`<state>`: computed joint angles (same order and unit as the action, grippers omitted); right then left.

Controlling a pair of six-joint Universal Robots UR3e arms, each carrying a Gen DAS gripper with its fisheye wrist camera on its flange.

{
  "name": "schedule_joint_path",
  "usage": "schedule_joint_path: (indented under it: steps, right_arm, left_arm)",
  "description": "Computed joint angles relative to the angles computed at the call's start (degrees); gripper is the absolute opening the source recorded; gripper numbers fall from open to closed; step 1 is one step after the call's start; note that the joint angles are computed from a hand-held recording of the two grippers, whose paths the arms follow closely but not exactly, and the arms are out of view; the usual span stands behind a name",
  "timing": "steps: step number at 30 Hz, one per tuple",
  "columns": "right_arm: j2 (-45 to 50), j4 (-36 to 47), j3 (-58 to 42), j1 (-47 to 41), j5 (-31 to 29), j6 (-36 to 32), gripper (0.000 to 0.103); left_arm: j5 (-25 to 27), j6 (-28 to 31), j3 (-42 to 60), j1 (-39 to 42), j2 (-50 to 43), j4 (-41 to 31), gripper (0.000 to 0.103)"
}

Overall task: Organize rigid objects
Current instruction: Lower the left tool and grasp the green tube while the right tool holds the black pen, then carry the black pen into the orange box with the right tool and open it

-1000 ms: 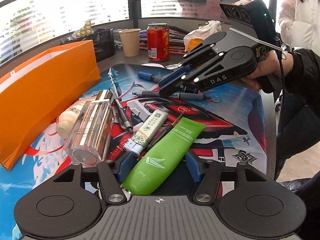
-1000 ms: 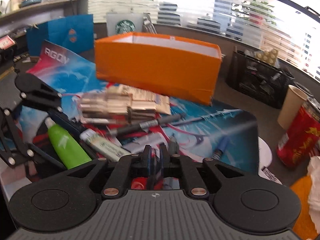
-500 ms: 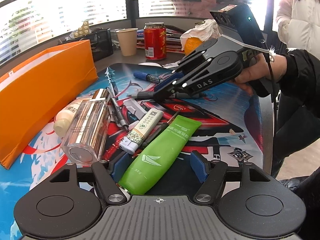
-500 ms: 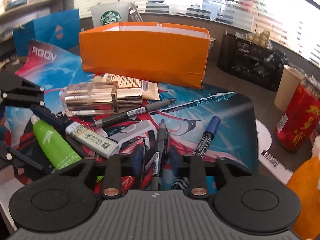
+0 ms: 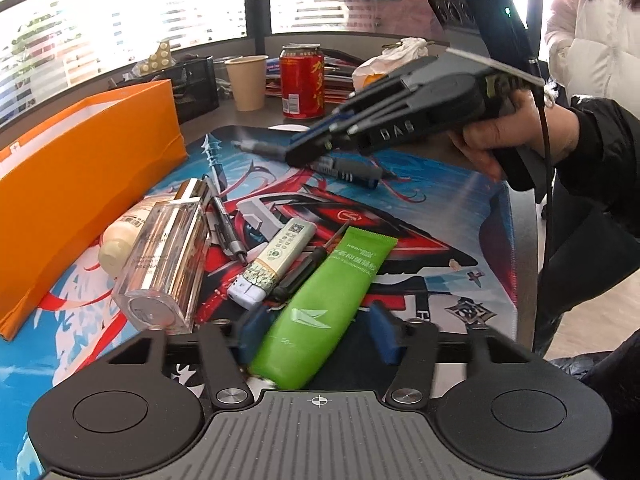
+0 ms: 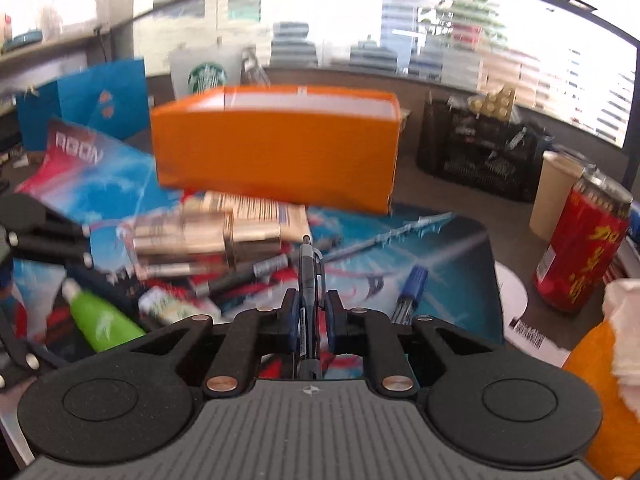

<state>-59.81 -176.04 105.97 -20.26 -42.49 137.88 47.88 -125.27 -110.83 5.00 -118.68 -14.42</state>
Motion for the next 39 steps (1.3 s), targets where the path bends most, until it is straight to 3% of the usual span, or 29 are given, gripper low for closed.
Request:
schedule_joint_path:
  steps: [7, 27, 33, 39]
  right_arm:
    - [-1.1, 0.1, -0.4, -0.1, 1.6, 0.4, 0.013]
    - [0.6, 3.8, -10.6, 3.3, 3.1, 2.2, 0.013]
    - [4.2, 11.8, -24.2, 7.1, 2.8, 0.5, 0.012]
    - [12.4, 26.6, -46.9, 11.7, 0.6, -3.8, 0.012]
  left_arm:
    - [0.9, -1.3, -0.5, -0.5, 0.3, 1.3, 0.030]
    - [-3.0, 0.1, -2.2, 2.4, 3.3, -2.3, 0.029]
    - [-3.6, 0.3, -1.6, 3.2, 3.6, -3.6, 0.029]
    - [-4.6, 1.5, -0.9, 4.3, 4.5, -6.3, 0.029]
